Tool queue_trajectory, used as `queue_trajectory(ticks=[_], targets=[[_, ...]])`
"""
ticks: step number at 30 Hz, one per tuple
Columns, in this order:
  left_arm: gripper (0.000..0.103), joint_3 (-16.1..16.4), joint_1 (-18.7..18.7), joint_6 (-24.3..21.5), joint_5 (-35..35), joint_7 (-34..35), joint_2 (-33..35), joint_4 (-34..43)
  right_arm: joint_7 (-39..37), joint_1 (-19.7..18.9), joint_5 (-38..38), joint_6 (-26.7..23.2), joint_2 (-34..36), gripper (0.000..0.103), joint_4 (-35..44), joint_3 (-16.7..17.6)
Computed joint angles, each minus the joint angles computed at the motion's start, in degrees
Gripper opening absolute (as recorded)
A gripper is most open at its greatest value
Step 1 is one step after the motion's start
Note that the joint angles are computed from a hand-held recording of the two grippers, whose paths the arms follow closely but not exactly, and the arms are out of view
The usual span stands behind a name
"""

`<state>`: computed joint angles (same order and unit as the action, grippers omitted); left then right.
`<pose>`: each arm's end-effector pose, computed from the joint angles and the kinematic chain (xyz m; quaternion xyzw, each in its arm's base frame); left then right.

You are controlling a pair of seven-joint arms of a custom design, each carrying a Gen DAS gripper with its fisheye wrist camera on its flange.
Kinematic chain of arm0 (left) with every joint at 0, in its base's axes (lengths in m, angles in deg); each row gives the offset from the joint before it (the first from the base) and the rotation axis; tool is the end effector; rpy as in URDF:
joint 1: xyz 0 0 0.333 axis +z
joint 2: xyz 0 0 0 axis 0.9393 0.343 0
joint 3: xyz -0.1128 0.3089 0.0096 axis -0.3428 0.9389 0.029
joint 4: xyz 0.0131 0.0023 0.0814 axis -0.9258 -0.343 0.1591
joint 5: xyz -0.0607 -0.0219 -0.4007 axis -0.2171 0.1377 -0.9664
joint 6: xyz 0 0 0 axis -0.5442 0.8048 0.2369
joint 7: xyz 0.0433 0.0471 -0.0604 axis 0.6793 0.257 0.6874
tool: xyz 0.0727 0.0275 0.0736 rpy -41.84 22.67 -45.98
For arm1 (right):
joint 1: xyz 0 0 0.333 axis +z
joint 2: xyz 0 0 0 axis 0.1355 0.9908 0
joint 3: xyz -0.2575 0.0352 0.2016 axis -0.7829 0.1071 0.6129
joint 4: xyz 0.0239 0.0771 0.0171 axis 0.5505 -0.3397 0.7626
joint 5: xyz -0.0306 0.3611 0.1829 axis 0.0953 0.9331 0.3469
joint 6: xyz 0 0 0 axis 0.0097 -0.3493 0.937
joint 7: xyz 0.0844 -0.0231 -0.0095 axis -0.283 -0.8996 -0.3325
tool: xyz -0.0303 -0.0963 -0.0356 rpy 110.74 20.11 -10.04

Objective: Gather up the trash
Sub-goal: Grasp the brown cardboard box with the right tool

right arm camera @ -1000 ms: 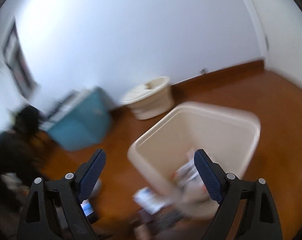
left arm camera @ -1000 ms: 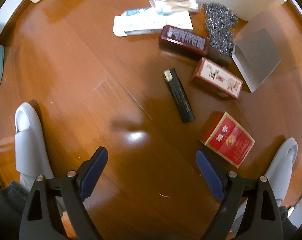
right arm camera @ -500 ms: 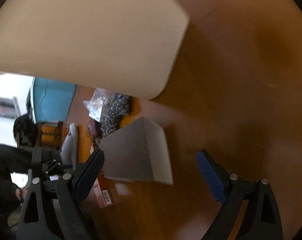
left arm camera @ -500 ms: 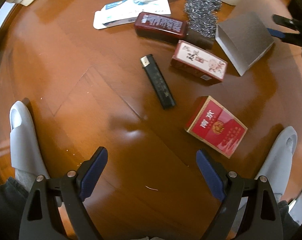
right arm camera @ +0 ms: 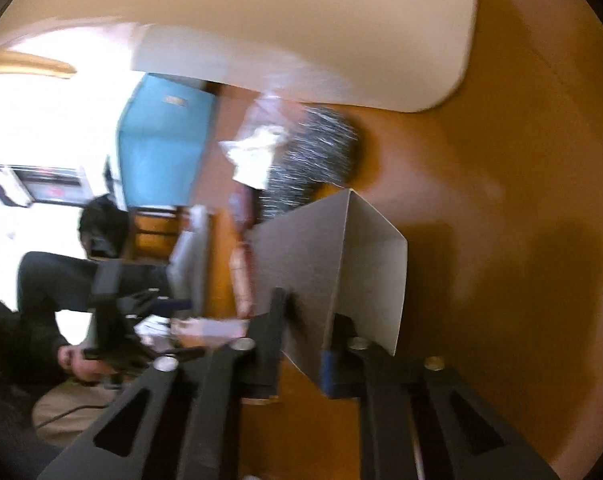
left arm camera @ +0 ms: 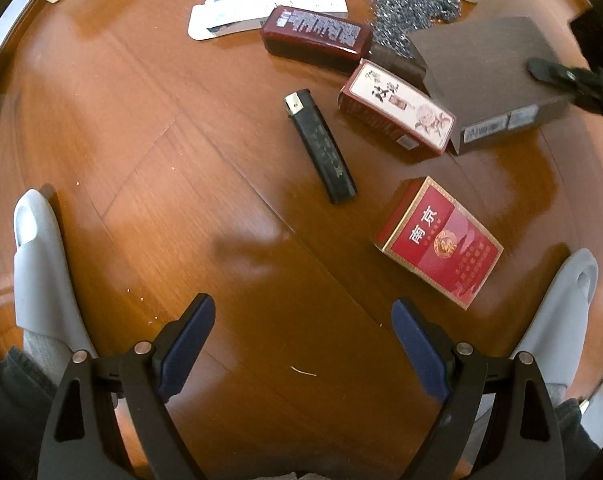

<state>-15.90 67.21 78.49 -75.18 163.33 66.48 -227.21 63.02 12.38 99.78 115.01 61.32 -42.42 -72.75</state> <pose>0.3928 -0.0651 0.3865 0.6747 -0.7345 -0.0657 0.0301 0.5539 0.1405 0.3730 -0.6776 0.5137 0.3819 0.3621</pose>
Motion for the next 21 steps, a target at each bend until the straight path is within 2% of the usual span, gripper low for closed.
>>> queue_trajectory(ticks=[3, 6, 9, 12, 16, 21], targets=[[0.091, 1.1, -0.5, 0.0, -3.4, 0.2, -2.6, -1.4, -1.0, 0.5, 3.1, 4.5, -6.6, 0.0, -5.5, -0.5], [0.091, 2.0, -0.8, -1.8, -9.0, -0.9, -2.0, -0.9, -0.8, 1.8, 10.1, 13.6, -14.6, 0.0, -12.7, -1.5], [0.091, 2.2, 0.1, -3.5, -14.8, -8.1, -0.5, -0.6, -0.4, 3.5, 17.8, 22.6, -23.1, 0.0, -19.9, -2.6], [0.091, 1.8, 0.5, -1.5, -20.3, -16.4, -0.7, -2.0, 1.3, 5.4, 19.0, 28.4, -28.2, 0.0, -23.5, -3.1], [0.091, 1.1, 0.3, 2.7, -25.4, -26.8, -0.2, -3.7, 3.3, 8.0, 18.7, 31.7, -31.8, 0.0, -25.9, -3.6], [0.091, 0.0, -0.6, 5.8, -23.4, -33.2, 2.2, -3.8, 2.5, 10.6, 21.4, 34.2, -35.6, 0.001, -28.5, -4.3]])
